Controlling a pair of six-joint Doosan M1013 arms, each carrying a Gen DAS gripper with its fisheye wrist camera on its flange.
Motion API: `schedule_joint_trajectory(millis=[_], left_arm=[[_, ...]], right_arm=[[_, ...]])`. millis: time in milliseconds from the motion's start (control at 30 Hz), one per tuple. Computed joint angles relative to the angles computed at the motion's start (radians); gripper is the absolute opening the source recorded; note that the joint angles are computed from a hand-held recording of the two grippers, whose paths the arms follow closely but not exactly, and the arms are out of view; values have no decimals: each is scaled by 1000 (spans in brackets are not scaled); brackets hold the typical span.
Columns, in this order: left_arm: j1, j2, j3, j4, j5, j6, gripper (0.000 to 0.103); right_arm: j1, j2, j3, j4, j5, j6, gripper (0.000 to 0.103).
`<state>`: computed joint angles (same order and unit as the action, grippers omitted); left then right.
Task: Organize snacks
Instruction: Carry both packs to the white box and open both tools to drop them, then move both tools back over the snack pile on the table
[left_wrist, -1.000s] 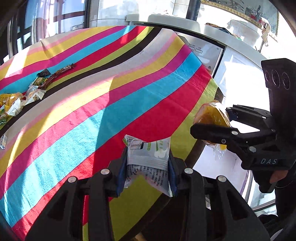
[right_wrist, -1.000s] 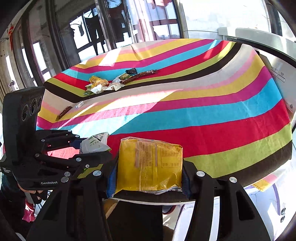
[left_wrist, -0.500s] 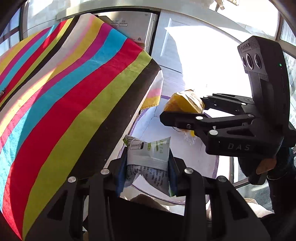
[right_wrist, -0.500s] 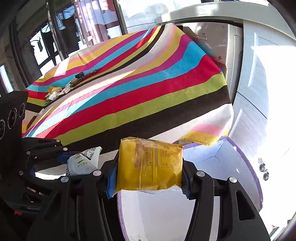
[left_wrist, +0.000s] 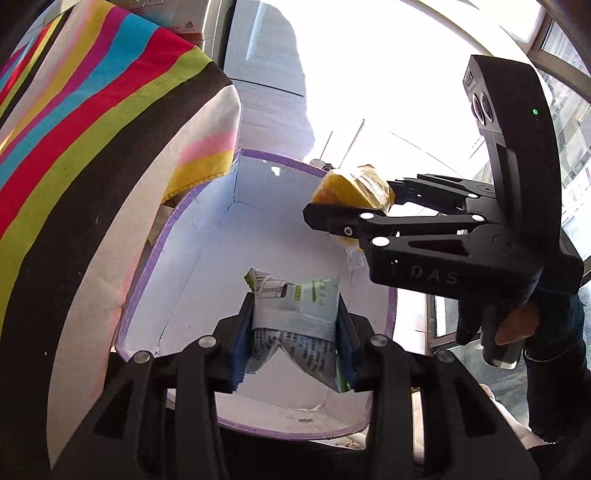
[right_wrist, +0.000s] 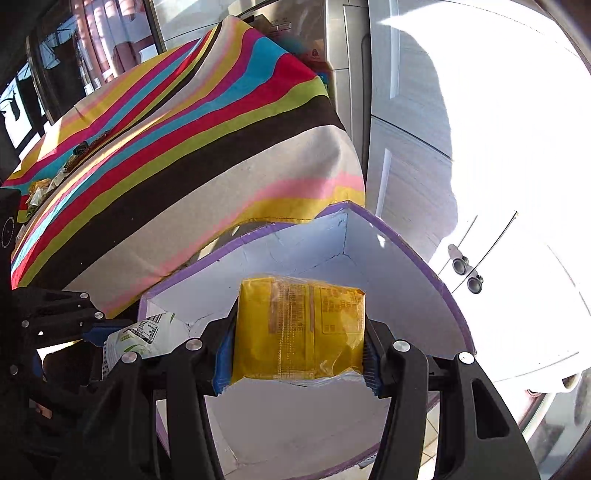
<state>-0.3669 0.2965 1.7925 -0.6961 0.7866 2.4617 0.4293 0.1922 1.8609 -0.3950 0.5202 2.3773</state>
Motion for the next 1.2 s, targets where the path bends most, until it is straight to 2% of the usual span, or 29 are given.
schedule_joint_trajectory(millis=[33, 67, 100, 133, 300, 467, 600, 800, 867, 1000, 1100, 1200], left_arm=[[3, 1, 4, -34, 1, 30, 53], [4, 0, 10, -60, -7, 53, 63], [5, -7, 19, -77, -25, 67, 78], [8, -16, 30, -99, -47, 89, 84], [58, -89, 78, -185, -152, 180, 100], [125, -173, 135, -87, -332, 80, 101], [186, -218, 170, 122, -424, -143, 101], [318, -256, 199, 292, -443, -416, 101], [360, -265, 209, 362, -458, -515, 101], [449, -276, 215, 564, -470, -775, 101], [519, -284, 209, 617, -461, -881, 101], [564, -284, 202, 710, -446, -1025, 101]], right_arm=[[-1, 0, -1, 6, 13, 3, 56], [-8, 1, -4, 32, 20, -11, 65], [-13, 1, -5, 53, 21, -14, 74], [-14, -2, -4, 33, 20, 17, 79], [10, 0, -26, -94, 20, 111, 79], [34, 27, -70, 7, -58, -21, 79], [76, 72, -141, 108, -79, -173, 80], [145, 159, -286, 262, -94, -440, 81], [162, 198, -349, 363, -80, -561, 83], [201, 290, -500, 514, -5, -772, 83], [230, 362, -620, 597, 61, -950, 83], [252, 442, -746, 658, 144, -1141, 83]])
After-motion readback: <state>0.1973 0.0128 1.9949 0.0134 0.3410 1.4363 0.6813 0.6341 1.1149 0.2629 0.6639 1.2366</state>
